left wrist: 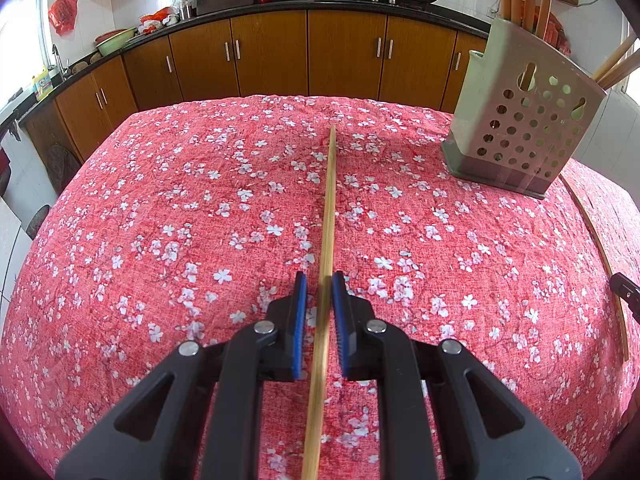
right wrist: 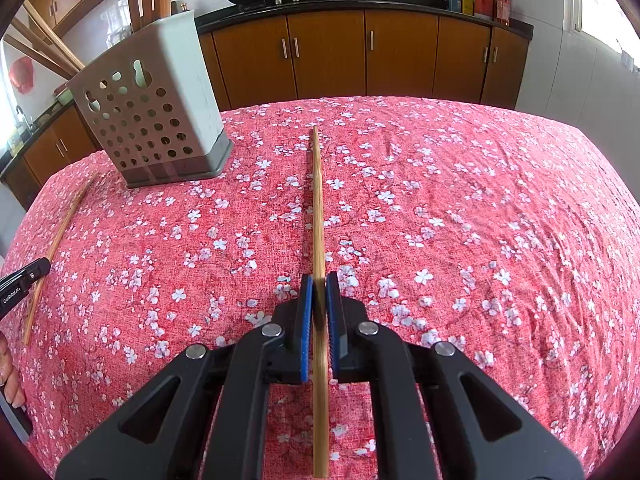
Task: Organize utensils
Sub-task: 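Close the right tool on a chopstick while the left tool grasps the last one, then lift both chopsticks upright and carry them above the metal holder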
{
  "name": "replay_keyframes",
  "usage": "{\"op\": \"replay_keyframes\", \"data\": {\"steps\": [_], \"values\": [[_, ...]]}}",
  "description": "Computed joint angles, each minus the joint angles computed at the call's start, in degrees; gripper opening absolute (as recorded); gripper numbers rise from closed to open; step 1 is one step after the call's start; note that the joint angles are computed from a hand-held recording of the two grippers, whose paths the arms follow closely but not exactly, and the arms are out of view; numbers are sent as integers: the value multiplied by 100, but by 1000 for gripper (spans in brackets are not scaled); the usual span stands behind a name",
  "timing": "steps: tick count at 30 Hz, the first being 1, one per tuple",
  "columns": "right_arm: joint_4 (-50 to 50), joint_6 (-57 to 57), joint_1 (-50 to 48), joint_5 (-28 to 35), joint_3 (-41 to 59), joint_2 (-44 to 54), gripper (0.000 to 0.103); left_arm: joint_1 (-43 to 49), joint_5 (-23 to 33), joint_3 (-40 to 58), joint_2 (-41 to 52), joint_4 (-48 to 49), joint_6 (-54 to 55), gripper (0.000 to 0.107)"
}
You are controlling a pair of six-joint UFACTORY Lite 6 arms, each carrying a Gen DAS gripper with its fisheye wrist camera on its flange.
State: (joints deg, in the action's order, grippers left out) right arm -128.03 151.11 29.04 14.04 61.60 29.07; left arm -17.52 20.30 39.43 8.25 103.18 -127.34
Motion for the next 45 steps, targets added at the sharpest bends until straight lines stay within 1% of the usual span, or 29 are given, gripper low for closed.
{"op": "replay_keyframes", "data": {"steps": [23,27,31,36,39,41,42,44,45], "values": [[-64,134,-15,-45,-66,-91,9,52,-34,-23,-11,117,-80,15],[-84,223,47,16,-320,-290,9,-88,65,-96,-76,-98,333,16],[-361,572,79,39,-522,-439,9,-95,-31,-435,-369,225,91,16],[251,64,256,147,-659,-574,8,-304,37,-692,-616,51,189,16],[-37,377,254,165,-874,-726,8,-361,53,-799,-728,-15,232,16],[-210,512,235,171,-1013,-835,8,-372,43,-861,-800,-23,245,12],[-128,445,275,215,-1114,-914,8,-353,23,-900,-845,2,255,8],[201,167,355,307,-1325,-1102,8,-378,41,-917,-886,-178,476,8],[149,252,341,339,-1462,-1247,8,-407,38,-950,-972,-368,664,8]]}}
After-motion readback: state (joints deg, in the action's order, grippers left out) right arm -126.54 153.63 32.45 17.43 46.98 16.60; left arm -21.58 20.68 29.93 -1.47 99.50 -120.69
